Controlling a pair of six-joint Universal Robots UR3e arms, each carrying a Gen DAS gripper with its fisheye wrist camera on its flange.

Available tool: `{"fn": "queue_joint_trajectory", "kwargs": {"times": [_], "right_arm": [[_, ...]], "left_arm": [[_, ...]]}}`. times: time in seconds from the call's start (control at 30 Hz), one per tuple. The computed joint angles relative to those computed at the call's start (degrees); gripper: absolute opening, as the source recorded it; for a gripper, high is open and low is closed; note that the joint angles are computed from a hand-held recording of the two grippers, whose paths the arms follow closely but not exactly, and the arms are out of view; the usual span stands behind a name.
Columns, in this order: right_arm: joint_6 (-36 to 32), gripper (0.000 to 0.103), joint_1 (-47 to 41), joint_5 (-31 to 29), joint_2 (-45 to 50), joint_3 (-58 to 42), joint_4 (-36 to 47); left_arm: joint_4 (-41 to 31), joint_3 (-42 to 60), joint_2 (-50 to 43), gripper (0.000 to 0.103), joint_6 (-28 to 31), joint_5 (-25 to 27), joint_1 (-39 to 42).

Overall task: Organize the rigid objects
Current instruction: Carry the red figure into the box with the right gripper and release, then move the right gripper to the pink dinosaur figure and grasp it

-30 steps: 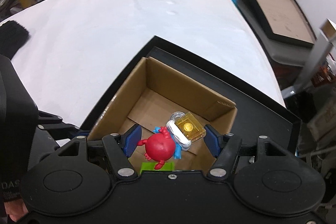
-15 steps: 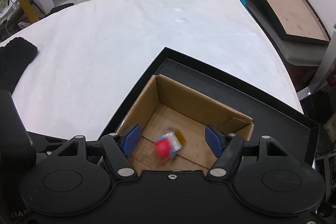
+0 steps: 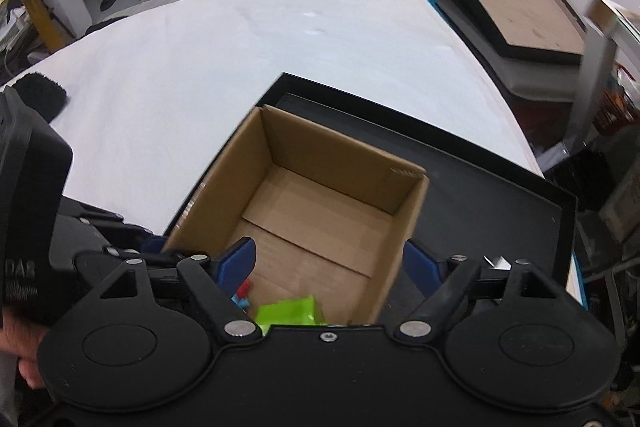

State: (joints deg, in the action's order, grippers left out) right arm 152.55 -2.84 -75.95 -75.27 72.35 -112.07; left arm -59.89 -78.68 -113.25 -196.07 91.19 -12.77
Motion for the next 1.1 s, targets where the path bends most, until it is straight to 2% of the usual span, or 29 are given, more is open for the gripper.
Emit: {"fn": "queue_joint_trajectory", "kwargs": {"times": [0.3, 0.4, 0.47, 0.6, 0.7, 0.87, 1.1], "right_arm": [[-0.1, 0.086, -7.7, 1.2, -5.0, 9.5, -3.2], [-0.5, 0.087, -10.4, 2.2, -6.1, 12.0, -3.5], [-0.7, 0.087, -11.9, 2.3, -6.8, 13.8, -4.1], [-0.7, 0.087, -14.4, 2.3, -8.1, 17.9, -6.0], [0.8, 0.090, -15.4, 0.4, -9.4, 22.4, -10.2], [2.5, 0.091, -15.9, -2.7, -11.2, 33.0, -22.8], [4.1, 0.091, -18.3, -3.6, -11.7, 40.0, -32.3]], "left_arm": [[-4.3, 5.2, -2.0, 0.018, 0.5, 2.1, -1.8], [-5.2, 6.2, -2.3, 0.029, 0.4, 2.6, -2.2], [-5.5, 6.8, -2.5, 0.042, 0.4, 3.5, -2.7], [-6.4, 8.3, -3.2, 0.052, 0.1, 4.6, -3.3], [-7.5, 9.8, -4.0, 0.059, 0.2, 5.2, -3.9], [-10.1, 13.0, -5.4, 0.073, 0.0, 7.3, -5.4], [-12.5, 16.7, -7.4, 0.076, -0.5, 10.0, -7.1]]}}
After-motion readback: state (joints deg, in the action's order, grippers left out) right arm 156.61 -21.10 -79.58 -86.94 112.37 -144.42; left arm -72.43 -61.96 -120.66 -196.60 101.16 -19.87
